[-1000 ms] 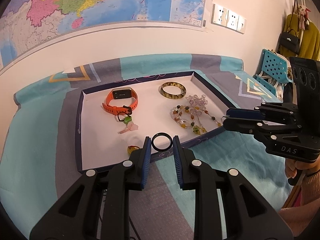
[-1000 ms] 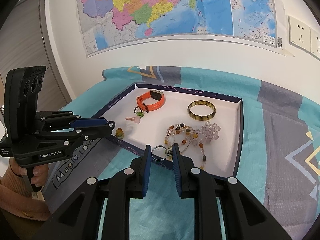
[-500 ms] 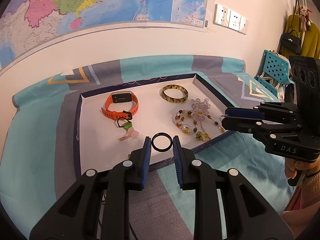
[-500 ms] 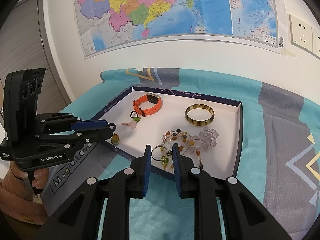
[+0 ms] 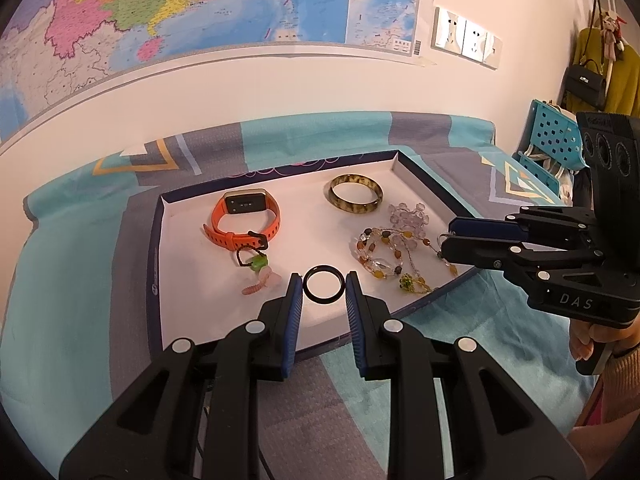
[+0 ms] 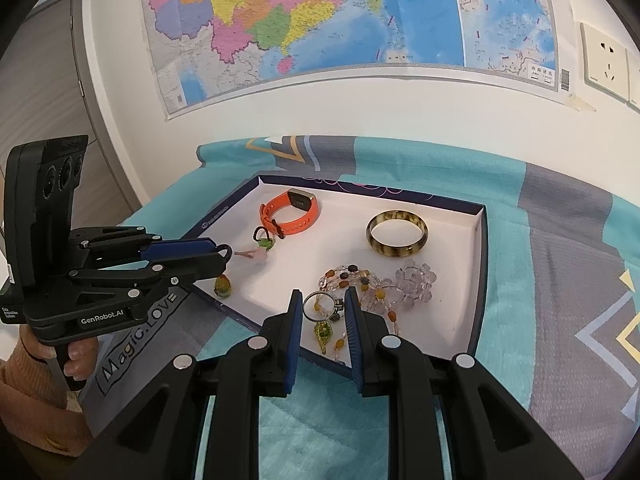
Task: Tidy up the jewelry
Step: 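Carry silver ring with right tool into box while left tool carries black ring there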
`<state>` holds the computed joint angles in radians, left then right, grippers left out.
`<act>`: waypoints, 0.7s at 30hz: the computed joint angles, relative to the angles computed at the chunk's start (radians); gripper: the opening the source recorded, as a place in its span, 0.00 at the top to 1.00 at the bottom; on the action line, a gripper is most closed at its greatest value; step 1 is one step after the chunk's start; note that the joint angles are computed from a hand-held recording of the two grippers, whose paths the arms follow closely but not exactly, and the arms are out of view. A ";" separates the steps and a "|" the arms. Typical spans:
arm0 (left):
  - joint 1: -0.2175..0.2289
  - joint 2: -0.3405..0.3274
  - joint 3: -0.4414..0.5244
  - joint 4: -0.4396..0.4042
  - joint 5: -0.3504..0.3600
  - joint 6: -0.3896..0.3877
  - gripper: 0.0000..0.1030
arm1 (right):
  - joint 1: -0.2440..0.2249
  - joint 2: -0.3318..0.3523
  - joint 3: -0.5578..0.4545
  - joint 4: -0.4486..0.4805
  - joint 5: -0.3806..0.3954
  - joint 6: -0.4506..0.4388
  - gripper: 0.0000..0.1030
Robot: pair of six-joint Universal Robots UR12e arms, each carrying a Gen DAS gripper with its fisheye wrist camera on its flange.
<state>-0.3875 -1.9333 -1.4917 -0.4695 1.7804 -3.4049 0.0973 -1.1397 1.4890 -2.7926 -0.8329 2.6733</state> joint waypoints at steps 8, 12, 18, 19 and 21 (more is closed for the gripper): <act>0.006 -0.006 0.008 -0.001 0.002 0.003 0.78 | 0.001 0.006 -0.009 0.001 0.000 0.003 0.81; 0.007 -0.007 0.010 -0.004 0.004 0.001 0.78 | 0.003 0.014 -0.021 0.003 -0.004 0.007 0.81; 0.012 -0.012 0.016 -0.014 0.001 -0.004 0.78 | 0.008 0.022 -0.031 0.005 -0.011 0.013 0.81; 0.013 -0.013 0.017 -0.017 0.000 -0.004 0.78 | 0.008 0.023 -0.033 0.006 -0.011 0.015 0.81; 0.014 -0.015 0.020 -0.021 0.000 -0.004 0.78 | 0.009 0.026 -0.037 0.007 -0.011 0.017 0.81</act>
<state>-0.3737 -1.9479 -1.4719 -0.4901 1.7800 -3.4091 0.1063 -1.1136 1.4518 -2.7859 -0.8437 2.6907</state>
